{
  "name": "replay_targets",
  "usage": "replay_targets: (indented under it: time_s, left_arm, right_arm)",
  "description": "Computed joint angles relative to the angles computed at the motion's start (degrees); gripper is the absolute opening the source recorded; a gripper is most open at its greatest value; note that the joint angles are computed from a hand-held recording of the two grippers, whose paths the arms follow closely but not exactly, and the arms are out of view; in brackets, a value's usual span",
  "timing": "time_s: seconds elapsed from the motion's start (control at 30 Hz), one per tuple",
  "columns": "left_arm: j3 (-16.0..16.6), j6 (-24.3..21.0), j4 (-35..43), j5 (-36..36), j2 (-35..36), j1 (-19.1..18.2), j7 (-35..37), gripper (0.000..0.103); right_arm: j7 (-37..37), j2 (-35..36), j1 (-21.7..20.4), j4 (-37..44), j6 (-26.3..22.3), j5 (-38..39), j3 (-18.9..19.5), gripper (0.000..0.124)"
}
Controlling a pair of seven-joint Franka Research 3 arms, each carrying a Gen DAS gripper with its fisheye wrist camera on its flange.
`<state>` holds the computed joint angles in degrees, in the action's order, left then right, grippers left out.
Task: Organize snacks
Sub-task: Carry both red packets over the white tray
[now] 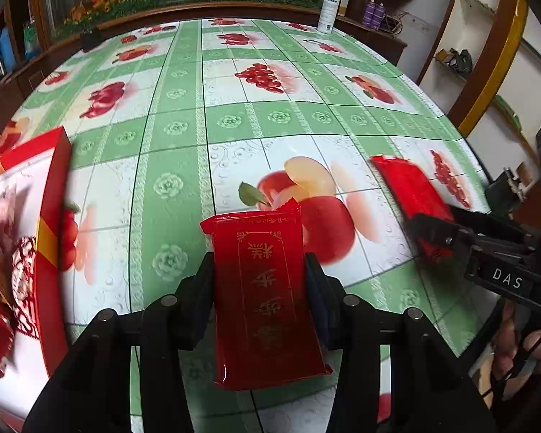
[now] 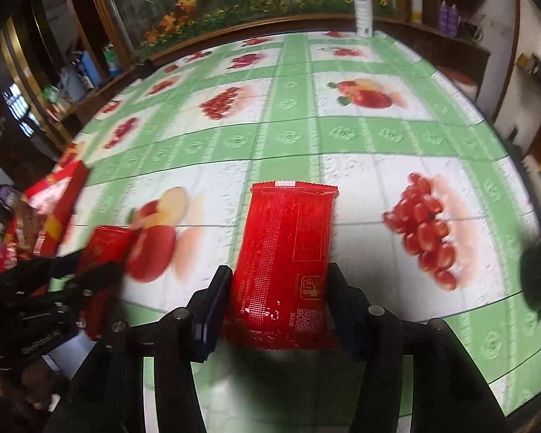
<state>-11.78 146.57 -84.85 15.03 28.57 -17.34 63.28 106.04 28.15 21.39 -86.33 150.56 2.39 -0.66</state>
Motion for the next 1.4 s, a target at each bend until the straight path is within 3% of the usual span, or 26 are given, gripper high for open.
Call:
replay_targets:
  time_s: [0.17,0.37,0.47,0.77,1.2,1.4]
  left_arm:
    - [0.2,1.6,-3.6,0.6,-2.8,-0.1,-0.7,0.045]
    - [2.9,4.5,-8.1,8.0,-6.7,-1.9,-6.7,0.045]
    - [5.0,5.1,-9.7,13.8,-8.6,-3.0,-11.9,0.045]
    - [5.6,4.8,-13.1,22.4,-11.9,-1.2,-21.7,0.045]
    - [5.0,7.5,-18.9,26.4,-16.5,2.4,-28.2,0.045]
    - [5.3,9.0,-21.7,29.9,-19.1,3.9,-32.6,0.045]
  right_arm:
    - [-6.6,-0.4,-3.9,-0.8,0.6,9.1,5.2,0.053]
    - [-15.8,0.5,-8.0,0.7,-1.6,22.9,10.4,0.053]
    - [-17.7,1.1,-7.7,2.0,-2.9,26.0,10.5,0.053]
    - [-17.2,3.3,-4.2,6.9,-5.1,24.7,8.8,0.053]
    - [-16.1,5.8,-0.6,13.8,-7.2,20.7,8.3,0.052]
    - [-15.8,9.3,1.5,21.3,-9.9,18.0,8.4,0.052]
